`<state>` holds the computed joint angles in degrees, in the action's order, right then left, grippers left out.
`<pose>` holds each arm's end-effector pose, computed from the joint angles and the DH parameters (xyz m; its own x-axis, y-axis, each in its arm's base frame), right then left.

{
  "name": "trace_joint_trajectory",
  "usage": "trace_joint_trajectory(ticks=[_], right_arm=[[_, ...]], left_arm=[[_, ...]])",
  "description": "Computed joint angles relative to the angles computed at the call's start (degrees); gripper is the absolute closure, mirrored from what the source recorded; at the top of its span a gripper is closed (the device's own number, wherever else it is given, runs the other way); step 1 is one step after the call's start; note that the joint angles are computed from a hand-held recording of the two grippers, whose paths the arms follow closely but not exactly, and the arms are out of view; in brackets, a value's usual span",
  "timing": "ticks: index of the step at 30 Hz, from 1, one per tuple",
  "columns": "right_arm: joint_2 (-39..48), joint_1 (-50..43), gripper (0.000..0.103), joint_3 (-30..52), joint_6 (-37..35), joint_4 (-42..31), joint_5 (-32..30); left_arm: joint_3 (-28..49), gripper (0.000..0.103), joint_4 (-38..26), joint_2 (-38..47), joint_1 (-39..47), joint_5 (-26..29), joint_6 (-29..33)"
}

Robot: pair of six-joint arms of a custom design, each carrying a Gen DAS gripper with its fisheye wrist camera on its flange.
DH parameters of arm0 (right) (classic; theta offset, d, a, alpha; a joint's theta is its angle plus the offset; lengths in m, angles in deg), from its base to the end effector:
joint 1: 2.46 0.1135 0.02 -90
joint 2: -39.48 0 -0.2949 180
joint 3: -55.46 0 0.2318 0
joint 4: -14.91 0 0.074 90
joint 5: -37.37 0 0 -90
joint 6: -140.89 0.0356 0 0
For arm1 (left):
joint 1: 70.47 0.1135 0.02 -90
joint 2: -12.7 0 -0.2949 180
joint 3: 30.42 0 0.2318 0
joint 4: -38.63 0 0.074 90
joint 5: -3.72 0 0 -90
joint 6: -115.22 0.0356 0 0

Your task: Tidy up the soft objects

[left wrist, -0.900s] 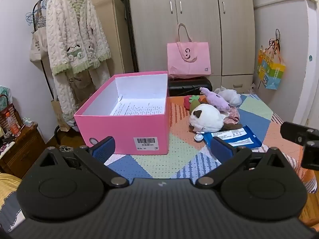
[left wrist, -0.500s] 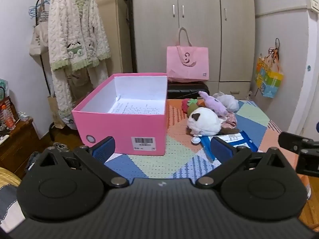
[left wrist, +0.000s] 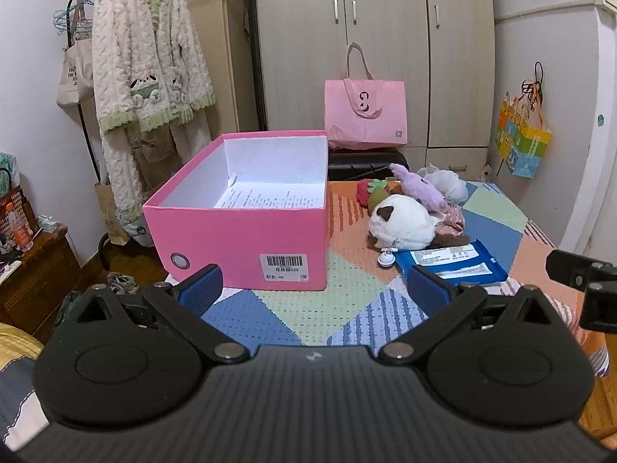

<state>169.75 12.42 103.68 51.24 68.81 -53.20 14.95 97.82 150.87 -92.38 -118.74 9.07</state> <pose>0.3278 0.0875 0.0572 -0.4576 -0.1153 -0.8817 -0.2625 0.9649 0.0101 0.2994 -0.0998 0.0211 -0.4655 -0.0657 -0.8826 -0.2388 0.9696 0.0537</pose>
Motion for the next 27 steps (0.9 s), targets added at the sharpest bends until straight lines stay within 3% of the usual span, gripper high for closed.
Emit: trace_joint_trajectory(ticks=[27], right_arm=[[0.9,0.2,0.0,-1.8,-0.5,1.8,0.8]], left_arm=[[0.0,0.0,0.2,1.7,-0.2,1.6,0.5]])
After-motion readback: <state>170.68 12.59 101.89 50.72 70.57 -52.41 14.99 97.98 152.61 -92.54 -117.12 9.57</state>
